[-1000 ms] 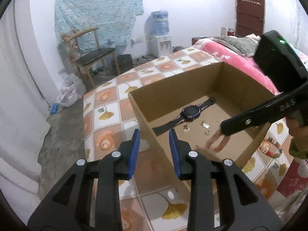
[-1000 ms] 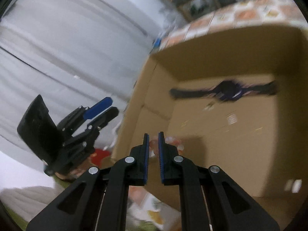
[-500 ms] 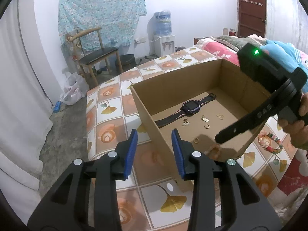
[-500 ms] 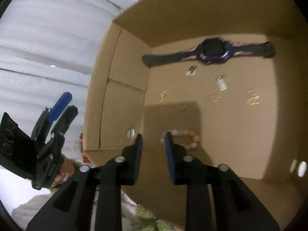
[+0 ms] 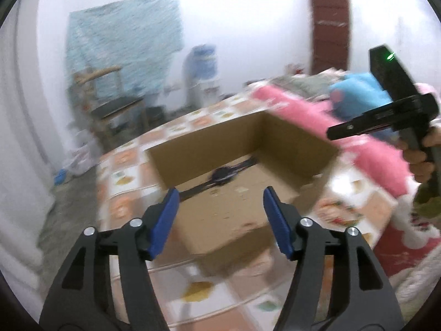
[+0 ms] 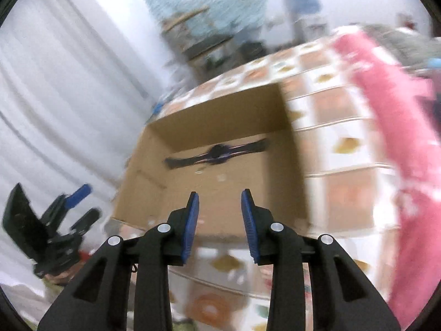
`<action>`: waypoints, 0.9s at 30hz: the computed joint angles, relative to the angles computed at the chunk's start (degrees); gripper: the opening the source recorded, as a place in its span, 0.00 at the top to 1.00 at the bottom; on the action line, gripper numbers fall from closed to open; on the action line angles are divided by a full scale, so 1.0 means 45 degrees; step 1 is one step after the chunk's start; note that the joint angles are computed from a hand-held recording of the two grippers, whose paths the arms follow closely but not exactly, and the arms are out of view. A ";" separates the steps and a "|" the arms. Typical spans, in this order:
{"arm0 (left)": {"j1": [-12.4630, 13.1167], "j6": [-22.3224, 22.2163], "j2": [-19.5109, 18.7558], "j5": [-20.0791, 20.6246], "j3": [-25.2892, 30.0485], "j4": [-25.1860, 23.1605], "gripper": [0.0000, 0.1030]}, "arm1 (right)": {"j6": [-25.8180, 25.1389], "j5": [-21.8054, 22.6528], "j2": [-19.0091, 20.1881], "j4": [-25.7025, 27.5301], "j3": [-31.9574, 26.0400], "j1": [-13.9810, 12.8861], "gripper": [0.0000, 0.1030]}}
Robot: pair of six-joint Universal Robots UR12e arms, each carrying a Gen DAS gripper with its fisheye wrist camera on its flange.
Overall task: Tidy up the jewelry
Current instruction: 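Move the open right tool down to the multicoloured beaded bracelet on the table, then close the right tool on the multicoloured beaded bracelet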
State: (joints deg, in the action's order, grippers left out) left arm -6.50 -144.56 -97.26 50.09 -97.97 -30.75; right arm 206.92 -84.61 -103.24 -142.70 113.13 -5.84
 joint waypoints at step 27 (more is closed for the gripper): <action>-0.2547 0.1931 -0.0902 0.0660 -0.0003 -0.3288 0.66 | 0.0829 -0.1481 -0.0436 0.2681 0.1859 0.0269 0.80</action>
